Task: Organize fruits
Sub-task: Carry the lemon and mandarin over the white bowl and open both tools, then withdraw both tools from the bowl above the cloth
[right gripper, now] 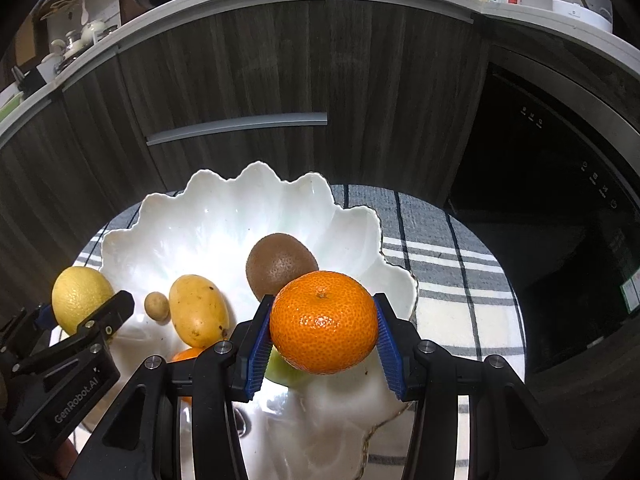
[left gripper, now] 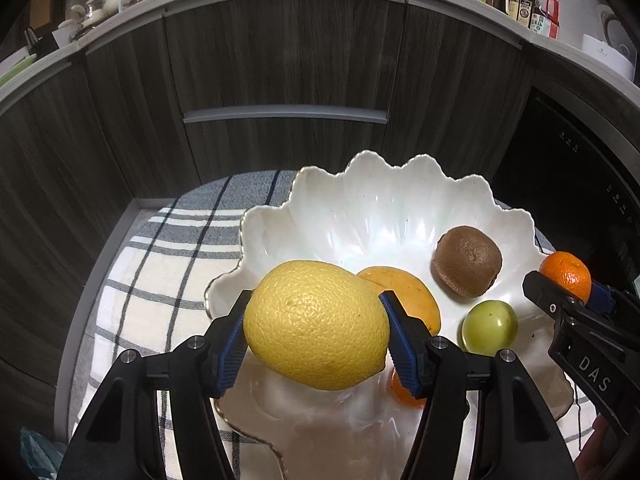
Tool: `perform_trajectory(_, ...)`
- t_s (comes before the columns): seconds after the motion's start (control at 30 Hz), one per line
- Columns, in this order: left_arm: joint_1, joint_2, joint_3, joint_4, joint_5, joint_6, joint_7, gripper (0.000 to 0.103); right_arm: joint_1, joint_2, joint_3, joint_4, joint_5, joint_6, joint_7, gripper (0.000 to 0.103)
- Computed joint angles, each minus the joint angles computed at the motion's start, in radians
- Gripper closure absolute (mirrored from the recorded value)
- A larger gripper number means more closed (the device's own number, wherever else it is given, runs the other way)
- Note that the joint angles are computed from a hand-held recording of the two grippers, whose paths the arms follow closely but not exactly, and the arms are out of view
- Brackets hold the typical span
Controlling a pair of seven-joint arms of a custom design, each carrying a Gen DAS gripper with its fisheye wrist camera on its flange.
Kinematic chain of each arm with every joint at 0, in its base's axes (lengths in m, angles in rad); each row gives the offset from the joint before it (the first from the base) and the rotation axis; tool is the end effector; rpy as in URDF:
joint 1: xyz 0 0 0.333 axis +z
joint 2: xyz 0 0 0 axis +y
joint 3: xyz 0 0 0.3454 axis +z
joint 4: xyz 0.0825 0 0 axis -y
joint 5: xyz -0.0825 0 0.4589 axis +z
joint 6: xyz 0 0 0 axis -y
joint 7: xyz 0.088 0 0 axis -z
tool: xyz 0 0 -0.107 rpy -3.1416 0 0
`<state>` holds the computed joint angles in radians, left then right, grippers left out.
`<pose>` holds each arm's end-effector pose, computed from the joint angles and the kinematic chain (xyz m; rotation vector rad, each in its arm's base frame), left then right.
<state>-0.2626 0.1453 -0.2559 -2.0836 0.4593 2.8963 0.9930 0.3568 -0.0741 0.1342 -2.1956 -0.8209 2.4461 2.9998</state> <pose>0.5769 -0.3539 0.4170 -1.5390 2.1607 -0.8181 0.5367 0.2871 0.4402 -1.4830 2.1755 -0.7729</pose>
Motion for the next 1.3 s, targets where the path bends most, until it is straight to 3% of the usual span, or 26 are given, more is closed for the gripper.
perform_trajectory(0.07, -0.005, -0.002, 0.007, -0.003, 0.02, 0.01, -0.019, 0.041, 0.0, 0.002, -0.001, 0.002, -0.001, 0.002, -0.005, 0.055)
perform_trajectory(0.17, -0.022, -0.009, 0.031, -0.002, 0.108, 0.02, -0.091, 0.025, 0.0, 0.002, 0.001, 0.003, -0.016, -0.005, 0.001, 0.054)
perform_trajectory(0.23, -0.02, -0.014, 0.031, -0.002, 0.127, 0.019, -0.107, 0.024, 0.0, -0.002, 0.002, 0.002, -0.032, -0.012, 0.017, 0.046)
perform_trajectory(0.3, -0.017, -0.02, 0.028, -0.003, 0.131, 0.015, -0.11, 0.024, 0.001, -0.009, 0.007, 0.003, -0.055, -0.034, 0.043, 0.028)
perform_trajectory(0.4, -0.015, -0.035, 0.031, -0.009, 0.153, 0.019, -0.134, 0.021, 0.005, -0.019, 0.014, 0.008, -0.078, -0.069, 0.067, 0.021)
perform_trajectory(0.7, -0.009, -0.097, 0.039, -0.035, 0.264, 0.026, -0.244, 0.007, 0.013, -0.052, 0.025, 0.011, -0.082, -0.108, 0.069, 0.019)
perform_trajectory(1.3, 0.04, -0.269, 0.021, -0.165, 0.285, 0.065, -0.282, 0.005, 0.046, -0.131, 0.078, 0.0, -0.103, -0.187, 0.109, 0.015)
